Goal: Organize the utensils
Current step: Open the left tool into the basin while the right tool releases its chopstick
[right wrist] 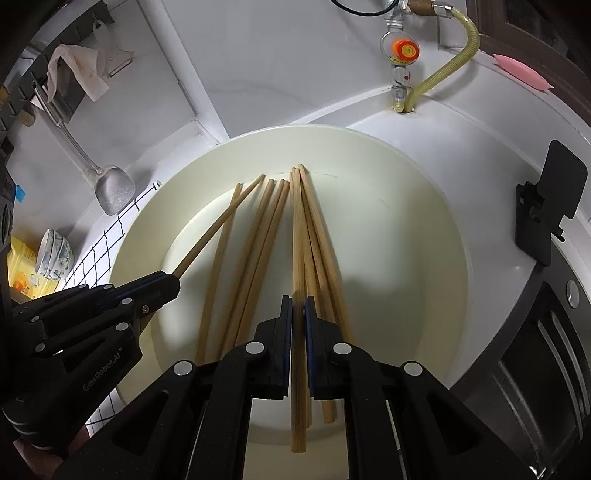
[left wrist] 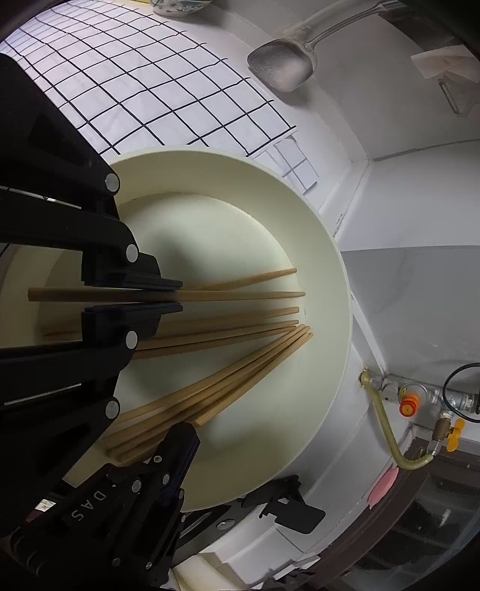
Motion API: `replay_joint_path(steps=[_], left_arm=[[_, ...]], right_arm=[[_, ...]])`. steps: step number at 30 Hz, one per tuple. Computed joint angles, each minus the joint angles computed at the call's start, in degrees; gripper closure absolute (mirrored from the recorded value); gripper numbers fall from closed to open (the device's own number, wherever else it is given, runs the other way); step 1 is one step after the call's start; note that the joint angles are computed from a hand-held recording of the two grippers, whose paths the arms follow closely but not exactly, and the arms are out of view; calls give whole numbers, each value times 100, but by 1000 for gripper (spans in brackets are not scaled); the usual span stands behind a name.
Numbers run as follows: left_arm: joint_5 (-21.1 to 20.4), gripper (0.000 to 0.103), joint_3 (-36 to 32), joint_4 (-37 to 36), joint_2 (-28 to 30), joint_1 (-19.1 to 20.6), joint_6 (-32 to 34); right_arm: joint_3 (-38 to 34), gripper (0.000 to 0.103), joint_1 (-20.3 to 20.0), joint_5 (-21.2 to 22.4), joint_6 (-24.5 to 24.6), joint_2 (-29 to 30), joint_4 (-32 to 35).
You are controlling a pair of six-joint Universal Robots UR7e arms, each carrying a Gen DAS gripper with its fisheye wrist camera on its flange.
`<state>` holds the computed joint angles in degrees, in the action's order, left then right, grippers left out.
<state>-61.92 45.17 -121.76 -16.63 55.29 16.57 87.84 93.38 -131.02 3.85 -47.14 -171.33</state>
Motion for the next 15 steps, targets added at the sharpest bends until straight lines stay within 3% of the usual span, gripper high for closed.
replay_joint_path(steps=[3, 4, 5, 6, 7, 11, 15], left_arm=[[-10, 93, 36, -47, -57, 1, -48], [41, 81, 74, -100, -83, -12, -39], [94, 71, 122, -168, -118, -31, -30], [170, 46, 221, -308, -179, -51, -14], [252, 31, 323, -469, -238, -70, -13], [432, 27, 488, -555, -432, -114, -141], [653, 11, 564, -450, -567, -164, -320]], right_arm=[[-2, 95, 13, -35, 12, -16, 14], [-1, 91, 31, -98, 22, -24, 12], [-13, 74, 35, -129, 38, -37, 39], [8, 57, 56, -164, 52, -58, 0], [39, 53, 86, -226, 43, -76, -74], [107, 51, 180, -387, 24, -148, -116], [225, 44, 325, -595, 98, -228, -211]])
